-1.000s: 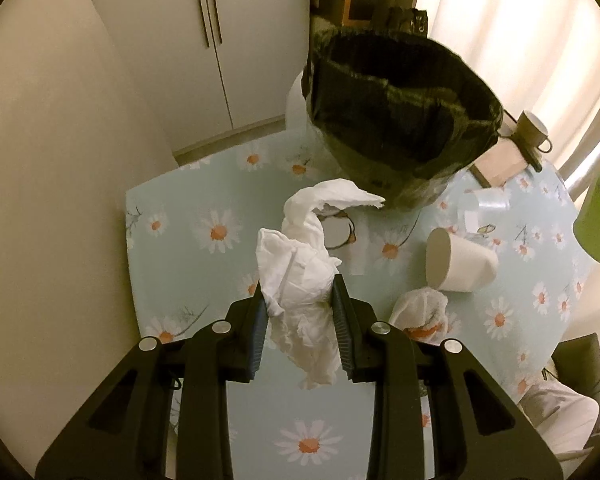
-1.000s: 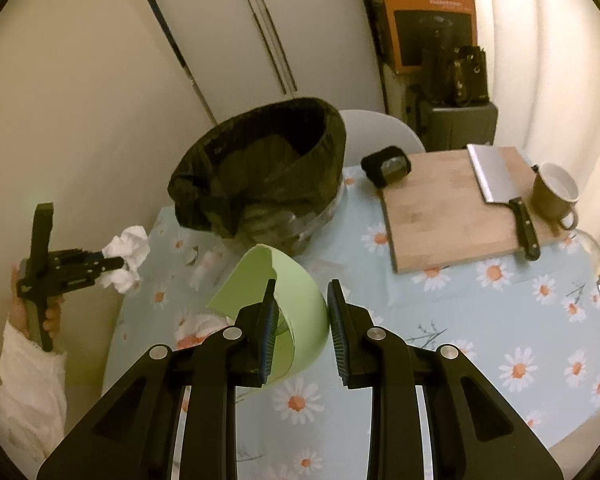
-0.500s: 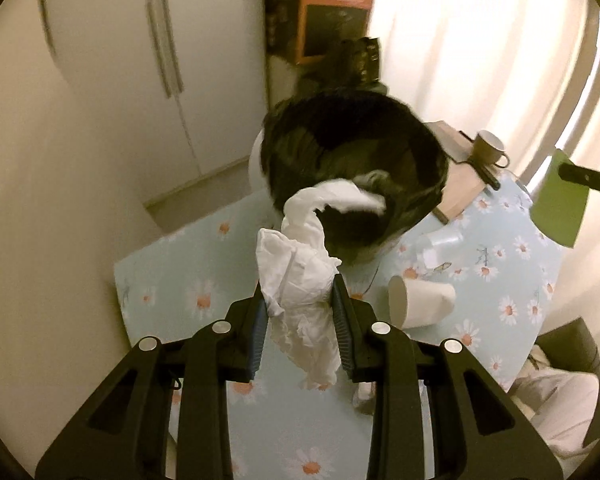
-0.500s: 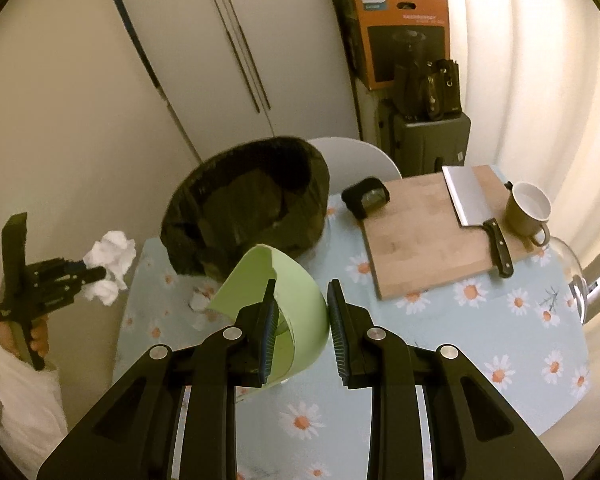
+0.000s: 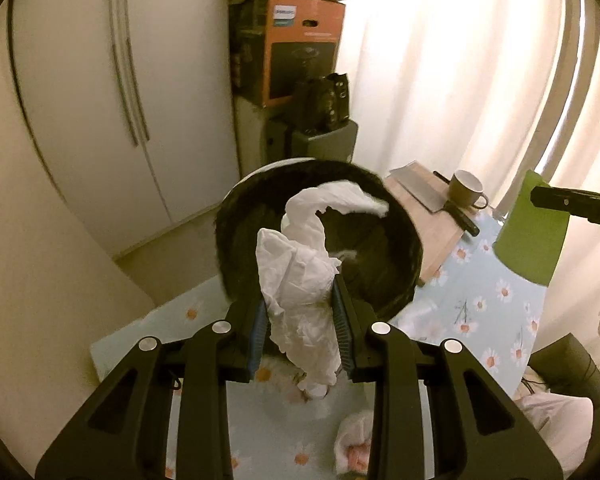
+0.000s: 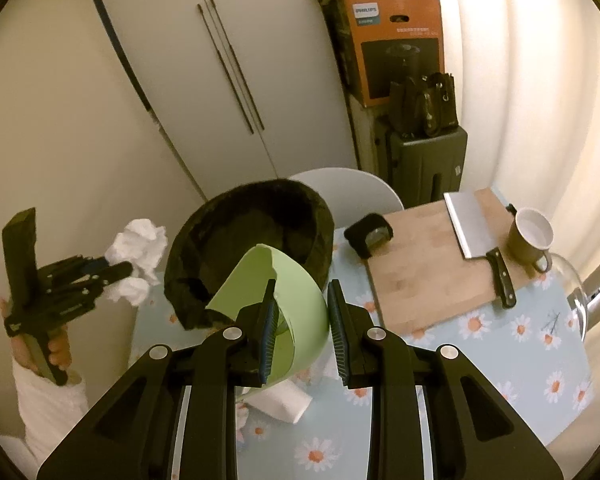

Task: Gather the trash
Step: 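Carry the green sleeve and tissues over the bin and release both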

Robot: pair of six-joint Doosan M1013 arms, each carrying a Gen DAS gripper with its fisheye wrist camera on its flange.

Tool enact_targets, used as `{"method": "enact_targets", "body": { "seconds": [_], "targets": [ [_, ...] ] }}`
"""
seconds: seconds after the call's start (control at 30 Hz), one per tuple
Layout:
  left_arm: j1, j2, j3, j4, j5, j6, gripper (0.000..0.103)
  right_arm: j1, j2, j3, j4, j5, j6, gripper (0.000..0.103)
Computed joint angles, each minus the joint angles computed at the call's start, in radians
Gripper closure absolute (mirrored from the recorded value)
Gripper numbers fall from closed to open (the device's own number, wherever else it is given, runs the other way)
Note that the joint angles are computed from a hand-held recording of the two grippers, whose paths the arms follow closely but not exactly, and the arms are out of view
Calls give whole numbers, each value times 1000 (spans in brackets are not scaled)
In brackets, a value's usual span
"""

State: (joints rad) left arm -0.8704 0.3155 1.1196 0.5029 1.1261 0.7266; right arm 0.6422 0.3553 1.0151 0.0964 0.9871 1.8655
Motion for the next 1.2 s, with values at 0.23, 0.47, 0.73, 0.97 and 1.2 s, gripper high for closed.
{"method": "enact_targets", "body": {
  "seconds": [0.23,0.47,0.73,0.97,1.2],
  "targets": [
    [22,72,-86,-43,-12,64,72,-10,35,-57,-3,24,13,80],
    [32,116,-140,-74,1,116,72,-16,89,-120,50,7,-39,80],
    [44,140,-148,-99,42,149,71,-14,159,-169,107,-9,-126,80],
    [5,108,-104,112,67,-13,8,-12,182,-161,128,-68,-132,38],
    [-28,79,-72,175,47,-52,6,4,96,-54,-17,-58,-82,16]
  ]
}}
